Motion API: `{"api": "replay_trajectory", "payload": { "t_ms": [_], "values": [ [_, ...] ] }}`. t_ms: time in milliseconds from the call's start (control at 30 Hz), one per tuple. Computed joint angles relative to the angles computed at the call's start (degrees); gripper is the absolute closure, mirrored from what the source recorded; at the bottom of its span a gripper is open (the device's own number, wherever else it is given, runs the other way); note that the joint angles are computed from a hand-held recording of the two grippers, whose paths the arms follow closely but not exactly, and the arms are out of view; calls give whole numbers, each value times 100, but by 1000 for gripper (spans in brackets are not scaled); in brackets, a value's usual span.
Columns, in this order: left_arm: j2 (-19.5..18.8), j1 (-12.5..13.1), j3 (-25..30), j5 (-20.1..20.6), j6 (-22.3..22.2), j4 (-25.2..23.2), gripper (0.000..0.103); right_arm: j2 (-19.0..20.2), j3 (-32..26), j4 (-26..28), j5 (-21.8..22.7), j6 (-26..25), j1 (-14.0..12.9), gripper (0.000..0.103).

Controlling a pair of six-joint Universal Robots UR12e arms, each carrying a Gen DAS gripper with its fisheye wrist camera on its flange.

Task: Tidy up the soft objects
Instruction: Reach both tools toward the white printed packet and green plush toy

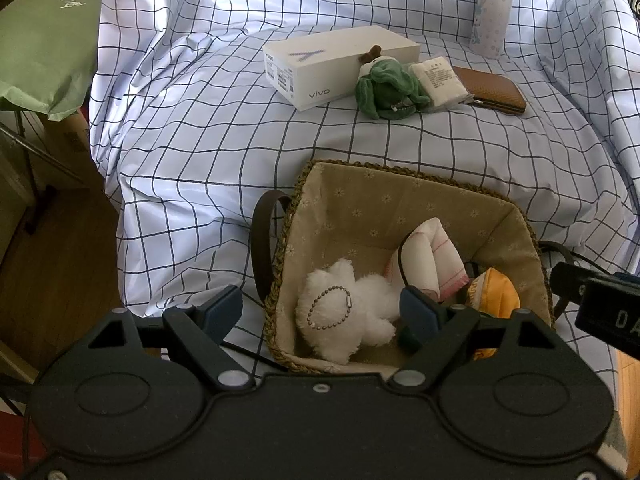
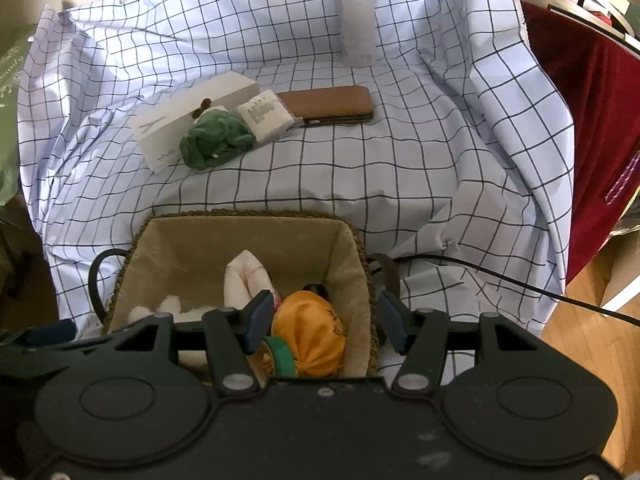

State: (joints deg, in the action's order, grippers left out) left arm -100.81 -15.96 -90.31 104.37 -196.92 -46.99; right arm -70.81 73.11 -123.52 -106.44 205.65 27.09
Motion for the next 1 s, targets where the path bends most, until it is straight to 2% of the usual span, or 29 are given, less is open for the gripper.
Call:
{"api": "replay_trajectory", "payload": {
  "t_ms": [300,533,633,767,833,1000],
  "values": [
    [-1,4,11,-38,6,2,21,17,28,-100,-203,-118,29,43],
    [-3,57,-3,-199,95,159,21,80,110,-523,-395,-450,36,37],
    [-8,57,-81,-141,314,545,21,142,112,-751,-430,-643,20,30],
    [-108,9,-158,154,900,1295,21,265,67,-998,-414,-832,-41,27],
    [-156,53,-177,75,1100,1651,20,341,11,-1027,-489,-881,-56,25],
    [-316,149,-71,66,1320,2055,17,537,-63,-1420,-1069,-1035,-57,21]
  ]
}}
